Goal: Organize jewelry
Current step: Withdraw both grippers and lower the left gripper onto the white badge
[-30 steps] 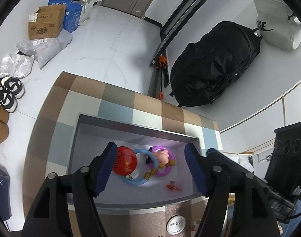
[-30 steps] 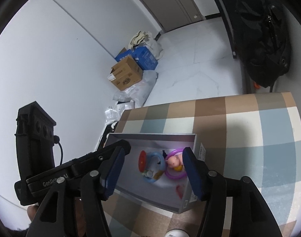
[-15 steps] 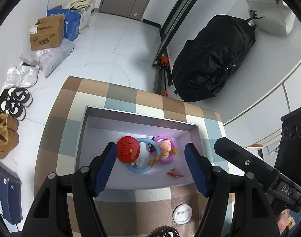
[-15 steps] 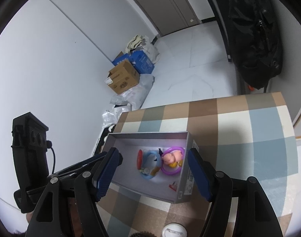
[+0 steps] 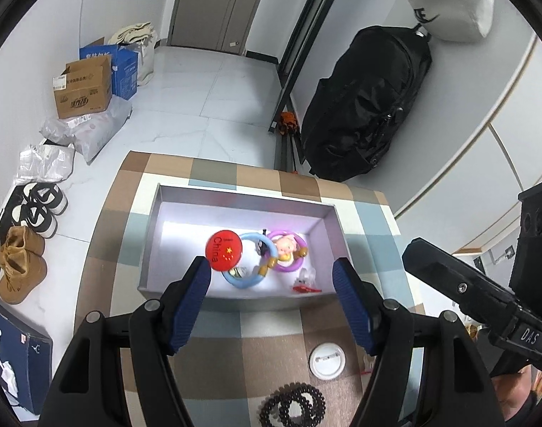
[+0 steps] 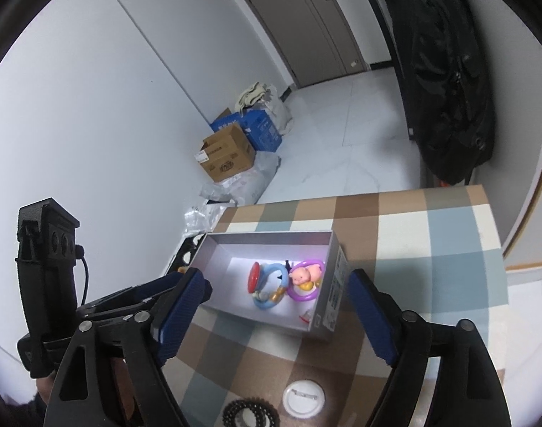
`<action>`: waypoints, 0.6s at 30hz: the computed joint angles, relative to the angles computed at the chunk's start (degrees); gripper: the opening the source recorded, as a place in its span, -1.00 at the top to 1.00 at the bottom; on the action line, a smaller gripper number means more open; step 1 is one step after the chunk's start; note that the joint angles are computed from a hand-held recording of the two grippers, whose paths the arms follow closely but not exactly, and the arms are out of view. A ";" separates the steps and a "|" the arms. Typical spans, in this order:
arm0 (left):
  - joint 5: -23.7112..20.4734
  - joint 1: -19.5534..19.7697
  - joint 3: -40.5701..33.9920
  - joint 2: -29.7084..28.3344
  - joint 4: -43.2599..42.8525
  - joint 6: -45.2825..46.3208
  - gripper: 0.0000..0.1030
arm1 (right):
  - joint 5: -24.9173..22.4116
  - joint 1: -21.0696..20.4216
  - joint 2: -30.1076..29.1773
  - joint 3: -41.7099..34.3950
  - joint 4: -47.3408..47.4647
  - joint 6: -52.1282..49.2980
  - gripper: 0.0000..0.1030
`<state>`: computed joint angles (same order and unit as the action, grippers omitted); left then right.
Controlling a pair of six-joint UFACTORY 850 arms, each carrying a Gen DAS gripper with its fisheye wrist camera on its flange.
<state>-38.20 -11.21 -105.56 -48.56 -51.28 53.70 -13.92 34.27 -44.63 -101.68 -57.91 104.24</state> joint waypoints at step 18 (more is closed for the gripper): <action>1.65 -2.32 8.66 3.98 5.46 2.53 -0.58 | -6.16 3.17 7.84 13.19 -7.38 10.42 -0.92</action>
<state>-36.54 -13.53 -96.89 -44.59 -45.83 56.23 -20.07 37.44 -36.80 -88.49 -65.28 114.66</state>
